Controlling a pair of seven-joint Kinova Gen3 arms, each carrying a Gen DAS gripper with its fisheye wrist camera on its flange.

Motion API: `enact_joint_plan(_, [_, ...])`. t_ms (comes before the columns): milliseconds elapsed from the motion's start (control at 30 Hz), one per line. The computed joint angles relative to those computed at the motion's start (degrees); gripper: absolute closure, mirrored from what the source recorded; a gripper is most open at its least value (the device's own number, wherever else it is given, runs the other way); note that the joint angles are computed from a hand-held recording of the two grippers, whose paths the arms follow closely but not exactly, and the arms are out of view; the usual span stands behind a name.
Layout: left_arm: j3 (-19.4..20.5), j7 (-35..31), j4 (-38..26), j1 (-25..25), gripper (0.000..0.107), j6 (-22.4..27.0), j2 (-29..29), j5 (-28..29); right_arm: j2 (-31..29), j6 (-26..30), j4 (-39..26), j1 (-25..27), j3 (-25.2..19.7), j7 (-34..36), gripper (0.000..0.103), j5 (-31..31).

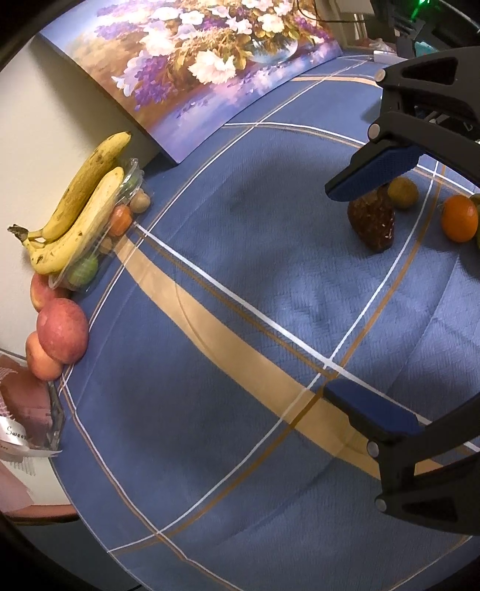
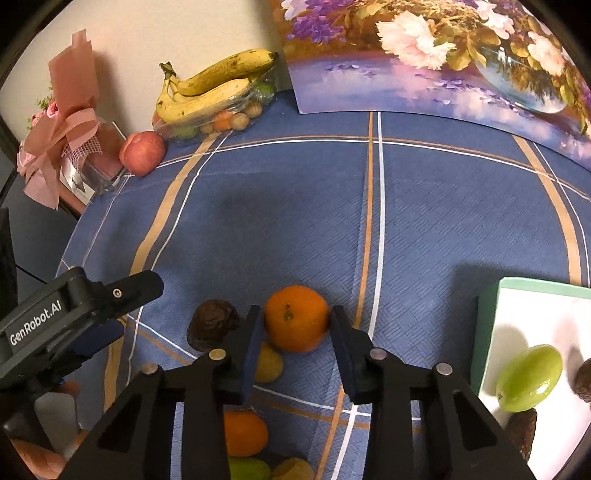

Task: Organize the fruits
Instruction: 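Grasp a tangerine with the right tool while the left tool grasps a dark brown avocado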

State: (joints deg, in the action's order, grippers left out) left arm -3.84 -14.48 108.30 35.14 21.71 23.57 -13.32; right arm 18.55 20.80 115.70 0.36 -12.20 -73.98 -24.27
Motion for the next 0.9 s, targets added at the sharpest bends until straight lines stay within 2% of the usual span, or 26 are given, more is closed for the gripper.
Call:
enact_joint_plan(67, [-0.3,0.3,0.0,0.4,0.01,-0.3,0.1,-0.2,-0.5,0.0,0.1,-1.3,1.4,-1.4,0.066,1.2])
enact_joint_plan(133, [0.8,-0.6,0.1,-0.5,0.015,-1.3,0.2,0.4,-0.9,-0.3,0.3,-2.2,2.5,-2.9,0.066,2.4])
enact_joint_plan(333, [4.9,-6.8,-1.2,-3.1,0.025,-2.6,1.6,4.3,-1.5,-0.2,0.6,-0.7,3.2,-4.5,0.066,3.2])
enact_joint_plan(433, [5.3,-9.0,-2.1,-3.1,0.032,-2.4,2.4,6.2,-1.9,-0.2,0.8,0.5,3.1,-4.2,0.066,2.9])
enact_joint_plan(500, [5.7,-10.2,-2.7,-3.1,0.041,-2.2,2.9,7.3,-2.2,-0.4,1.0,1.1,3.0,-3.9,0.066,2.6])
enact_joint_plan(567, [6.2,-11.7,-3.0,-3.6,0.045,-2.4,3.1,8.4,-2.6,-0.5,1.2,2.0,2.8,-3.2,0.066,2.0])
enact_joint_plan(667, [7.7,-14.4,-2.7,-5.0,0.06,-3.8,3.1,10.5,-3.3,-0.6,1.5,3.3,2.1,-1.8,0.066,0.6])
enact_joint_plan(767, [6.3,-15.3,-3.8,-3.3,0.061,-2.3,3.1,10.6,-3.9,-0.5,1.6,4.2,1.7,-0.2,0.066,-0.9])
enact_joint_plan(900, [6.5,-16.7,-3.4,-3.5,0.061,-3.3,2.3,11.5,-5.0,-0.2,1.7,4.8,1.6,1.9,0.066,-3.0])
